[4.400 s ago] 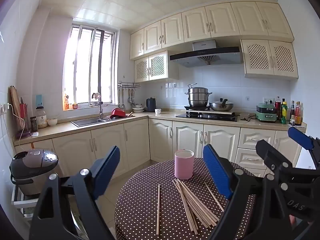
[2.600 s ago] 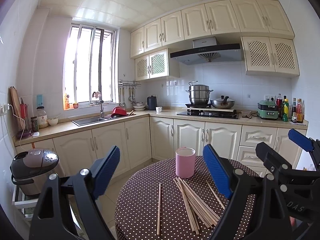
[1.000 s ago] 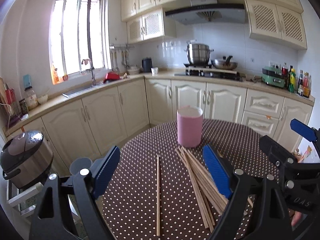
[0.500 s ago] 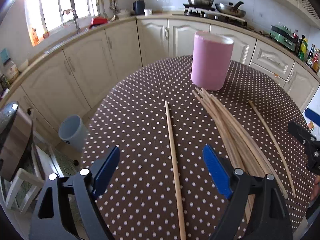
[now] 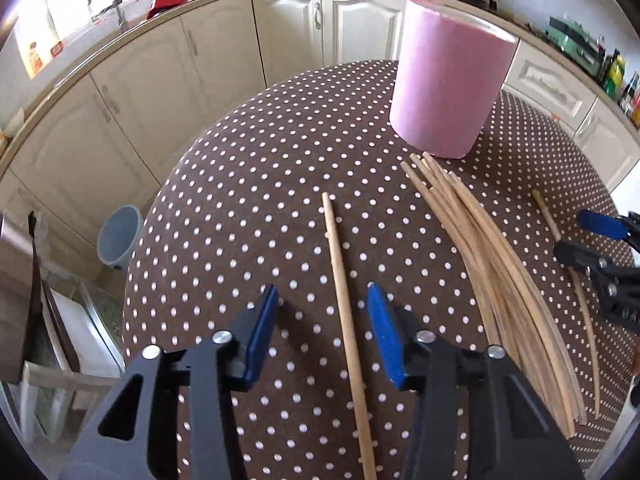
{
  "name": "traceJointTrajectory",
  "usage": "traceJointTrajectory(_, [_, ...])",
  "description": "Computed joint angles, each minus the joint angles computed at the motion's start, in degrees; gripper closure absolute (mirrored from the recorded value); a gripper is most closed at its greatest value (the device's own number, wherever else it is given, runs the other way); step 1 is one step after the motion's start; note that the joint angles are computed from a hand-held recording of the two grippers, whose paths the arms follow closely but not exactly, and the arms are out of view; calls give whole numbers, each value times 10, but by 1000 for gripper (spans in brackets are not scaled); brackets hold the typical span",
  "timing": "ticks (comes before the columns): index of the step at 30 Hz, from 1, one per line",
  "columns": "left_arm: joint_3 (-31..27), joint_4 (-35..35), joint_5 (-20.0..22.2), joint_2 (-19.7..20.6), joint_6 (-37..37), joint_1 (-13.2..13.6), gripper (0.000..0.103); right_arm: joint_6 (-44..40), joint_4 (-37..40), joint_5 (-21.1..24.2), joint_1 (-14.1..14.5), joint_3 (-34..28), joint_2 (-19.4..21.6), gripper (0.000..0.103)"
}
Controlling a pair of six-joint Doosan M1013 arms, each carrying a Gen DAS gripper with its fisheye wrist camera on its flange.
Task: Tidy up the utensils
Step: 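Close the left gripper on one wooden chopstick while the right gripper grasps another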
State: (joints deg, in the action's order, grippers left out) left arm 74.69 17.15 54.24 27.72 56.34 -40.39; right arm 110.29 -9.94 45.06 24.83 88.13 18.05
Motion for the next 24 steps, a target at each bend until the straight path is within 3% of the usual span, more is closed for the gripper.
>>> traceJointTrajectory(1, [-7, -7, 5, 4, 7, 1, 66, -14, 12, 10, -2, -6, 3, 64])
traceJointTrajectory(4, [-33, -25, 23, 18, 43, 5, 77, -49, 36, 31, -9, -24, 16, 69])
traceJointTrajectory(7, [-60, -56, 36, 33, 82, 10, 95, -77, 49, 53, -14, -46, 30, 79])
traceJointTrajectory(10, [-84, -52, 51, 47, 90, 8, 97, -103, 64, 77, -19, -74, 46, 93])
traceJointTrajectory(13, [-98, -61, 51, 54, 89, 9, 97, -116, 89, 80, -25, -88, 55, 97])
traceJointTrajectory(24, [-97, -36, -36, 7, 44, -8, 97, -124, 123, -9, -31, -64, 8, 97])
